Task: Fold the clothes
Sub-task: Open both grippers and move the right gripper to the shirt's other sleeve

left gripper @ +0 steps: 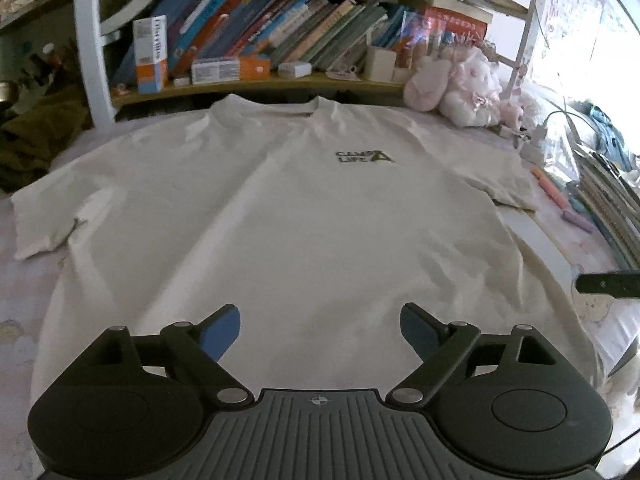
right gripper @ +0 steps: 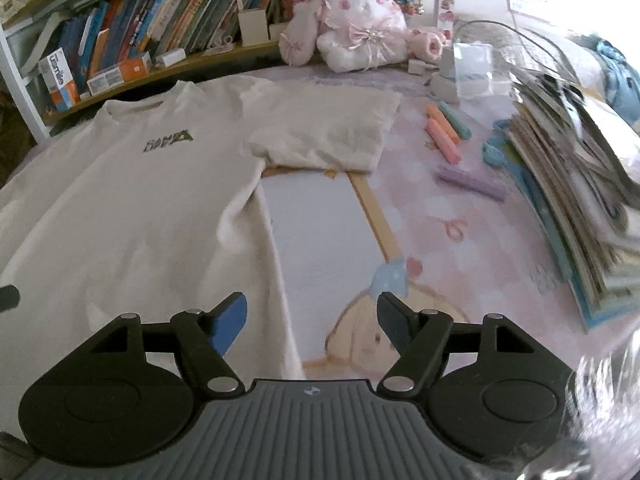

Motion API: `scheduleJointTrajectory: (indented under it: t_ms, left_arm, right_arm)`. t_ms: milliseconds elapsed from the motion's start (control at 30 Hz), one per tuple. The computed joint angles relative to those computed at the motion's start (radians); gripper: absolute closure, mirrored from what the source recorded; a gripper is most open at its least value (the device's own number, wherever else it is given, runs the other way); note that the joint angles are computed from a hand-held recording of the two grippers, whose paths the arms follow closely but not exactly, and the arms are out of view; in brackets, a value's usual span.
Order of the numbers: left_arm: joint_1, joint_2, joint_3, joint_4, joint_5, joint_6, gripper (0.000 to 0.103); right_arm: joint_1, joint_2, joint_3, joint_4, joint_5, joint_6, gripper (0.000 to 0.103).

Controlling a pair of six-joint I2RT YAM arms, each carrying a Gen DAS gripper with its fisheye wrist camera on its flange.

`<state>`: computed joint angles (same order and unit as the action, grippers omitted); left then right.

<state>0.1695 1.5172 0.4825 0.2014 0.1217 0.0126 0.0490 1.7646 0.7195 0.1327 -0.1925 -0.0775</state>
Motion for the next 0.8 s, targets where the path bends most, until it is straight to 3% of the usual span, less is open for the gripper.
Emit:
scheduleJointTrajectory:
  t_ms: [400,800]
  left_arm:
    - [-0.208,0.109,0.155,-0.097,-0.228,-0.117,0.013]
    - [-0.299,0.229,0.306,-0.189,-0.312,-0.193,0.013]
  right_arm:
    - [-0.087,0.223,0.289,-0.108,-0.13,-0.097,0.033]
    - [-0.161,0.428,0.587,-0.247,-0.243,-0.054,0.046]
